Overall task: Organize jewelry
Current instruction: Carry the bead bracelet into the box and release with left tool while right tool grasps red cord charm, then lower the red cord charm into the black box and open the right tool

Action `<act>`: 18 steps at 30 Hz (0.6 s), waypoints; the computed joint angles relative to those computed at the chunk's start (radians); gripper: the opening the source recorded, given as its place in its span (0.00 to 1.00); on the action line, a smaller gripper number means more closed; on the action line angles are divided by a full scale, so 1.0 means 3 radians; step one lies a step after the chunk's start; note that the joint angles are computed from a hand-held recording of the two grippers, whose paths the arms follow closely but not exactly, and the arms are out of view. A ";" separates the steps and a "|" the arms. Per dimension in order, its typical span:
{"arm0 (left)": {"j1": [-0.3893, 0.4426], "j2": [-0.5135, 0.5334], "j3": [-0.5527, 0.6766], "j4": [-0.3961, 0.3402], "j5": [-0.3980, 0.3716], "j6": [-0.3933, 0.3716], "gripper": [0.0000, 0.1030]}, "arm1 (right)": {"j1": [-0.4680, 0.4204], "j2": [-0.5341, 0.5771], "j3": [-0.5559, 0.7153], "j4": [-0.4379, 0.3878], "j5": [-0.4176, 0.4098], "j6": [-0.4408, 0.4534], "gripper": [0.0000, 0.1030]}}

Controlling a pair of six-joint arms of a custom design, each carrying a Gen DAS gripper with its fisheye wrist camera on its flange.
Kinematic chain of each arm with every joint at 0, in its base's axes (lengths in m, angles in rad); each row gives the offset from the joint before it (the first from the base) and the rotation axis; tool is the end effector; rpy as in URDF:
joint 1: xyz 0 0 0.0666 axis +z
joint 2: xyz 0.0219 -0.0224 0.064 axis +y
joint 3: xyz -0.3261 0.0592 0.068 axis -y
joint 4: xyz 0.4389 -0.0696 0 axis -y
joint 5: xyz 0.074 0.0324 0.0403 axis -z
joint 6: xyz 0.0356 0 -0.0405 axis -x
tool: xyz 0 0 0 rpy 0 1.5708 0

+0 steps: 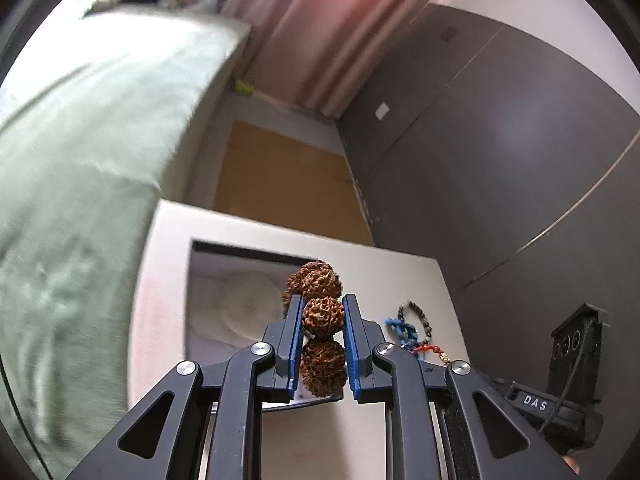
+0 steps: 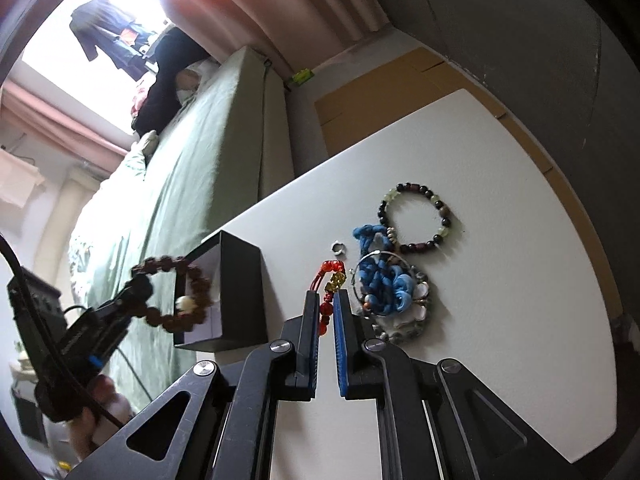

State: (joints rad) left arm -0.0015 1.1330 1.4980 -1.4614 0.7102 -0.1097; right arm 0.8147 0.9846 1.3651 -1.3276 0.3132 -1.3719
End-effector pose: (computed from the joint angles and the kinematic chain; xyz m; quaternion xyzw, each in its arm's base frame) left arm 0.4011 -0.0242 0.5215 0.1322 0.9054 -0.3255 0.2383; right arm 0.2611 0.2603 0.5152 0.3045 0.8907 0.2010 0.2711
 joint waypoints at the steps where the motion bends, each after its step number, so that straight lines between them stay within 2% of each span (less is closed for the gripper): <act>1: -0.0024 0.0032 0.0002 -0.0016 -0.0078 0.0017 0.24 | -0.0006 0.0015 0.0009 -0.0004 -0.0011 0.0001 0.08; 4: -0.0077 0.0144 0.0072 -0.0138 -0.0500 0.0062 0.54 | -0.0013 0.0035 0.0045 -0.0029 -0.0014 0.0012 0.08; 8: 0.0073 0.0110 0.0088 -0.0040 -0.0302 0.0160 0.59 | -0.0014 0.0050 0.0074 -0.0049 0.0004 0.0027 0.08; 11: 0.0140 0.0061 0.0100 0.0048 -0.0260 0.0191 0.67 | 0.0000 0.0056 0.0078 -0.0003 0.0023 0.0045 0.08; 18: 0.0308 0.0050 0.0147 0.0075 -0.0140 0.0194 0.67 | 0.0096 0.0127 0.0193 0.0248 0.0229 0.0231 0.08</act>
